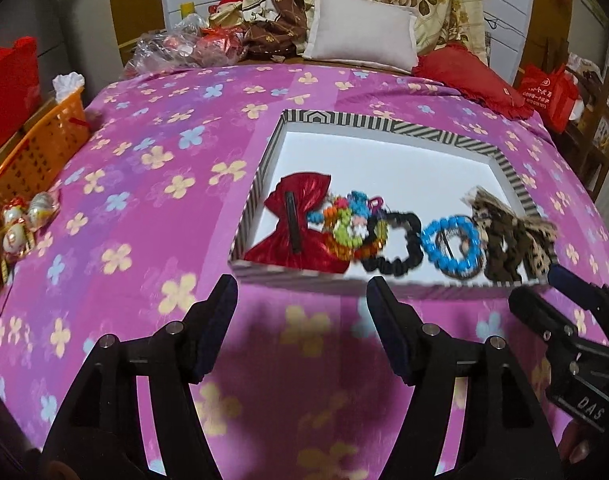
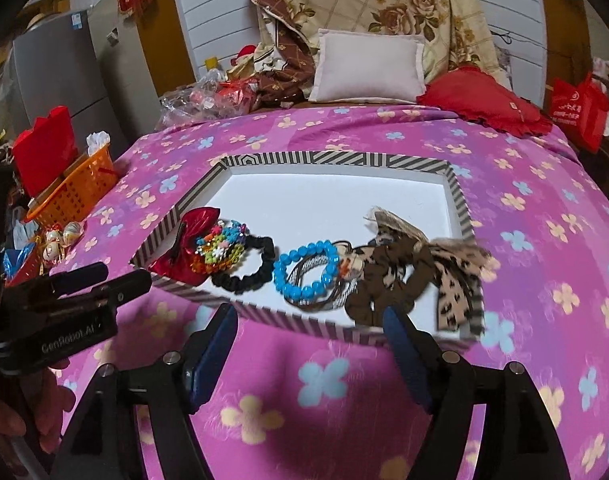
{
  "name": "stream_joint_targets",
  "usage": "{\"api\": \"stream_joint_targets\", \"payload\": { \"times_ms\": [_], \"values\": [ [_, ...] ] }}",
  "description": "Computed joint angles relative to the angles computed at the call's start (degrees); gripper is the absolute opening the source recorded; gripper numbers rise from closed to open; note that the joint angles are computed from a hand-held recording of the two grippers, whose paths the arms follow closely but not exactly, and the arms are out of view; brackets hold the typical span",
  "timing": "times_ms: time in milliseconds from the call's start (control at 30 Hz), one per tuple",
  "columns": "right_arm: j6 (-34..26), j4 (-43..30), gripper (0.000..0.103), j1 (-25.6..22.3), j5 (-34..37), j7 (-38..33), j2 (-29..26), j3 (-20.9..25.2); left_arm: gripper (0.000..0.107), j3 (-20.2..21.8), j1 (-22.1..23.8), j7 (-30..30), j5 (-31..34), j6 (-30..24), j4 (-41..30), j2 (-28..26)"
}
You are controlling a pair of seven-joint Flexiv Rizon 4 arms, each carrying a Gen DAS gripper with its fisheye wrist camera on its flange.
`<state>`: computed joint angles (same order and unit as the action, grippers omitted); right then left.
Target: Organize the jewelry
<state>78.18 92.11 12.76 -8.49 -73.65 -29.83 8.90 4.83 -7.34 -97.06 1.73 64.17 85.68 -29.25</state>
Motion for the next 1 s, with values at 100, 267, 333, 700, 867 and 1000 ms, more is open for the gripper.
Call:
{"api": "stream_joint_targets", "payload": {
  "times_ms": [100, 267, 333, 700, 867, 1000],
  "values": [
    [0.70, 2.08, 0.077, 0.69, 0.09, 1.62, 1.40, -0.83, 0.067, 0.40, -0.30, -1.07, 0.39, 1.32, 2.91, 1.97],
    [2.76, 6.01, 0.078, 2.58, -1.91, 5.73, 3.75, -3.28, 0.067, 1.83, -1.38, -3.57, 2.89, 3.14, 5.99, 4.52],
    [3.45, 7.48, 0.078, 3.48, -3.14, 7.71, 4.68, -4.45, 0.067, 2.09, -1.60, -4.54, 3.78, 3.95, 7.25, 5.65],
    [7.39, 13.38, 0.088, 6.47, -11.08, 14.96, 8.96, -8.31, 0.067, 2.67, -1.96, -8.69, 7.81, 6.24, 10.79, 9.53],
    [7.50, 14.50, 0.088, 6.86, -13.68, 16.87, 9.94, -8.77, 0.067, 2.60, -1.99, -9.62, 9.18, 6.71, 11.80, 10.78],
    [7.55, 15.25, 0.088, 6.89, -15.24, 17.93, 10.55, -8.94, 0.067, 2.96, -2.34, -10.71, 11.13, 6.94, 11.95, 11.42]
  ]
}}
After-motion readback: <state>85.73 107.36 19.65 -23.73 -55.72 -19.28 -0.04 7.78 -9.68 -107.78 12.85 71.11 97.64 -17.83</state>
